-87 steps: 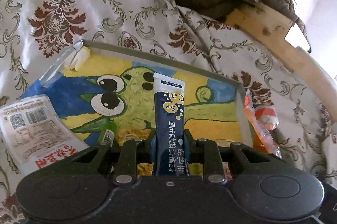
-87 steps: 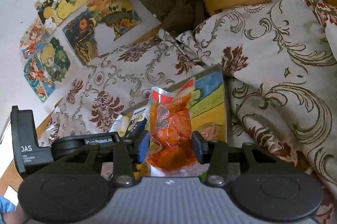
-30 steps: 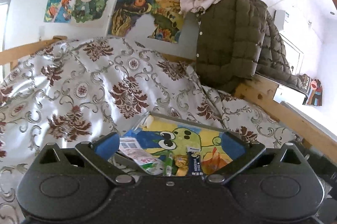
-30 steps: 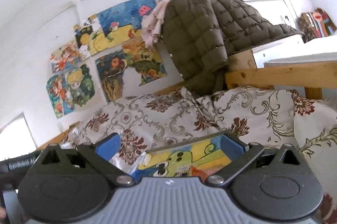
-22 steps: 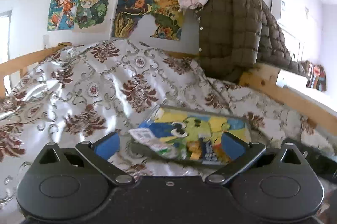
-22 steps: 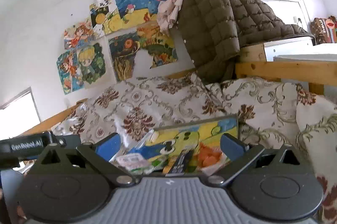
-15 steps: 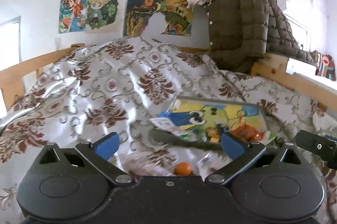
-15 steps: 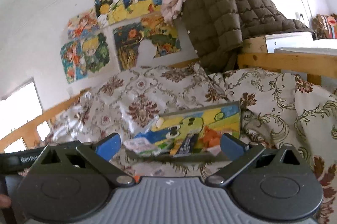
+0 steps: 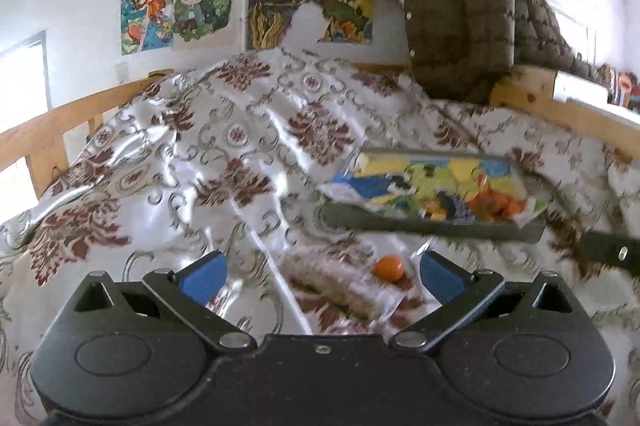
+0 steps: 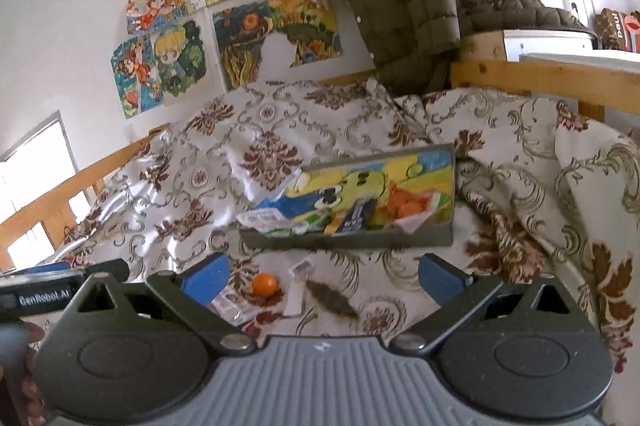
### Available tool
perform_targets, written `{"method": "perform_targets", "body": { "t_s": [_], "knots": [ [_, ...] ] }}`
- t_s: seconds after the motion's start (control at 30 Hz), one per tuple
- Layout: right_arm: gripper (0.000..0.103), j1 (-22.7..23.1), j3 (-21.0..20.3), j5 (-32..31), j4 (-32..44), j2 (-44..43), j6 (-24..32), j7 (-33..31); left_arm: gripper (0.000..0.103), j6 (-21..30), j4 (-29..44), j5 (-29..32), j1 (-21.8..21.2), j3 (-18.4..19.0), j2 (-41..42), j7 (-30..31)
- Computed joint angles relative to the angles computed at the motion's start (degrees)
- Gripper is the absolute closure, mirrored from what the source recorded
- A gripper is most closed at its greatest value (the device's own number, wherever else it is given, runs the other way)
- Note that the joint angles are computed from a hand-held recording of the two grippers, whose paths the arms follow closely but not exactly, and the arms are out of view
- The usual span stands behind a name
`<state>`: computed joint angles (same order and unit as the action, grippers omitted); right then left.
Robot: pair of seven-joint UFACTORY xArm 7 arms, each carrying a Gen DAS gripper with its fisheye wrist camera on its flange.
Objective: Organize snacks
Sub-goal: 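Move both open tools back toward the snacks lying beside the tray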
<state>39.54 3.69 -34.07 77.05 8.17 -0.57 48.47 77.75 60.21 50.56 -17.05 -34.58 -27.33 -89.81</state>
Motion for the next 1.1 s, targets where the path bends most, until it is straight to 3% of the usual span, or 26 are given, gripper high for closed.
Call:
{"method": "perform_targets", "body": {
  "t_s": [0.37, 1.1],
  "knots": [
    [0.000, -1.62, 5.94, 5.53, -0.08, 0.45, 5.90, -11.53, 0.001, 3.79, -0.92, -7.41, -1.46, 2.24, -0.14, -1.17],
    [0.000, -1.45, 8.14, 14.32, 3.87, 3.44, 13.72, -21.45, 0.001, 0.54, -1.86, -12.12, -1.93, 6.70, 1.25, 0.96]
  ]
}}
